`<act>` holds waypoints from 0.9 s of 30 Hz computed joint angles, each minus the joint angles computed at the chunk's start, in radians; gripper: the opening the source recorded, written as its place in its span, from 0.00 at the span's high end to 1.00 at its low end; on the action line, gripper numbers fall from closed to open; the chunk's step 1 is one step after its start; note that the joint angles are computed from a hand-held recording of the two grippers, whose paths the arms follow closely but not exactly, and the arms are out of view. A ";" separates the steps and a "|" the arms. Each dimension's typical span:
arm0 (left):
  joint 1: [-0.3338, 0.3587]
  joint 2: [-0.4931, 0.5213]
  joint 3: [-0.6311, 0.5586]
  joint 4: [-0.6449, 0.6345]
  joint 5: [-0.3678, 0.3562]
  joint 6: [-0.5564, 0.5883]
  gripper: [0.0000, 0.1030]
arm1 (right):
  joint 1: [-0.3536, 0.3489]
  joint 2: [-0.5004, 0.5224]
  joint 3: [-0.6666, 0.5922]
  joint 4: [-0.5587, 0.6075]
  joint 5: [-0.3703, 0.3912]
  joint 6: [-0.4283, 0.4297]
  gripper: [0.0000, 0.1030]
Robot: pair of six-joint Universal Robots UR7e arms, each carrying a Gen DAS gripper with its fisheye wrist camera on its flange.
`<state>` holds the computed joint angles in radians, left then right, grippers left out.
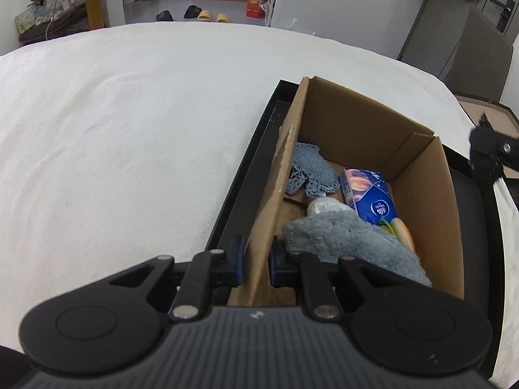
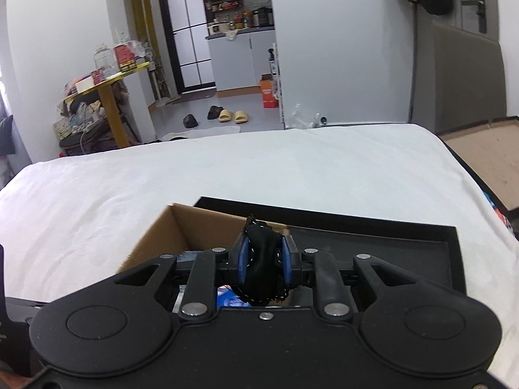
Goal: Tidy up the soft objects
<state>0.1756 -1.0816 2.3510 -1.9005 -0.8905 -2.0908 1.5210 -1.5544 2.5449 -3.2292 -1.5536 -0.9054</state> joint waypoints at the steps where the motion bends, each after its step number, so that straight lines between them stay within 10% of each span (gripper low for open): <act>1: 0.001 -0.004 0.004 -0.006 0.000 -0.001 0.87 | 0.011 0.007 0.002 -0.008 -0.006 0.000 0.79; 9: -0.004 -0.018 0.019 -0.038 0.001 0.012 0.86 | 0.086 0.108 -0.007 -0.069 -0.054 0.011 0.78; 16: 0.016 -0.040 0.002 -0.019 -0.016 0.023 0.86 | 0.108 0.173 -0.030 -0.135 -0.155 0.028 0.57; 27: -0.045 -0.067 -0.059 0.082 -0.002 0.032 0.62 | 0.045 -0.076 0.016 0.028 -0.090 0.112 0.50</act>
